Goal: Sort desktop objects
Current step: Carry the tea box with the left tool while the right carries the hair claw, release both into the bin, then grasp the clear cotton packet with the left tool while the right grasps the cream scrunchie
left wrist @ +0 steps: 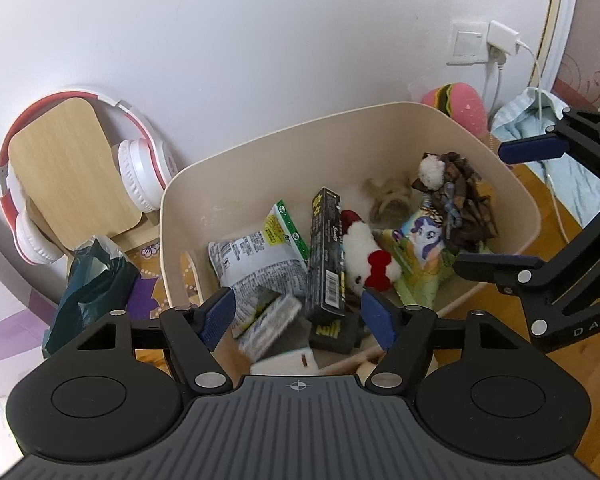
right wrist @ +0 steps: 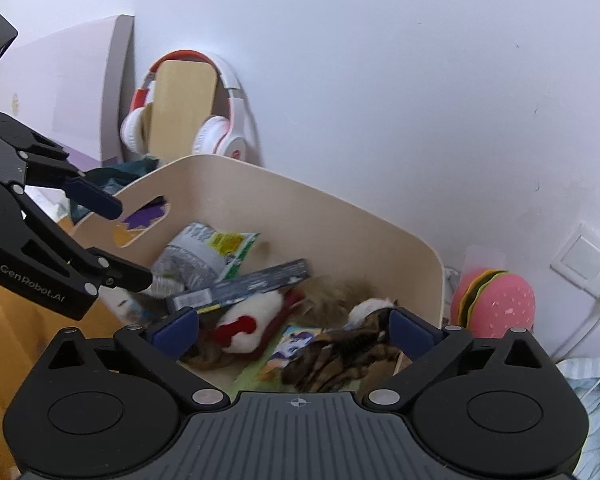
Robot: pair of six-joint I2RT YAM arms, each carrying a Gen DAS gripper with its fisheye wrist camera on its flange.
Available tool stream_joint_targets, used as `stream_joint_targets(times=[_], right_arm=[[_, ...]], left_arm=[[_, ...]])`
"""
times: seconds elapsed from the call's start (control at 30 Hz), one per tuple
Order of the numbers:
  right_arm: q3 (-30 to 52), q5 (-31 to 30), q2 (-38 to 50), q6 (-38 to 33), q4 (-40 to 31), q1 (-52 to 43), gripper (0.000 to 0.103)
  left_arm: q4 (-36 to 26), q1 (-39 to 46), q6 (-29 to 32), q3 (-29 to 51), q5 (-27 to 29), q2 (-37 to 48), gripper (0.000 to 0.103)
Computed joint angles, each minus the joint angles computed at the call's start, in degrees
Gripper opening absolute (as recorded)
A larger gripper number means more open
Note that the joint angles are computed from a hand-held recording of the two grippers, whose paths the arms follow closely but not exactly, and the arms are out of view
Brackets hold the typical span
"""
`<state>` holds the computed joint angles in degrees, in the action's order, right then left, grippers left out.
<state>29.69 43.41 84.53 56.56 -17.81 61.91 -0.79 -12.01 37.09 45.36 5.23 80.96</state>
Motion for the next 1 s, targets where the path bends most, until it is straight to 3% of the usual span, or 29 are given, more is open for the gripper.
stream_joint_targets(times=[0.17,0.47,0.67,1.0], right_arm=[[0.69,0.87,-0.93,6.25,-5.34,5.15,0.103],[-0.97,-2.64,0.56,15.57,-7.55,13.13,0.103],[-1.51,-5.47,4.98,17.29,-4.21,17.33,0.103],[-2.92,-10.22,11.81,13.47,8.51,16.90,0.103]], left_arm=[[-2.23,1.43,0.42,-3.03,0.95,-4.25,0.072],[-5.86,5.26,2.19,-10.30,1.98,-10.16,0.072],[-7.77,8.10,3.03,-15.70,2.59,-11.76,0.072],[-7.43,8.19,0.98,-22.27,0.81,-9.83,0.072]])
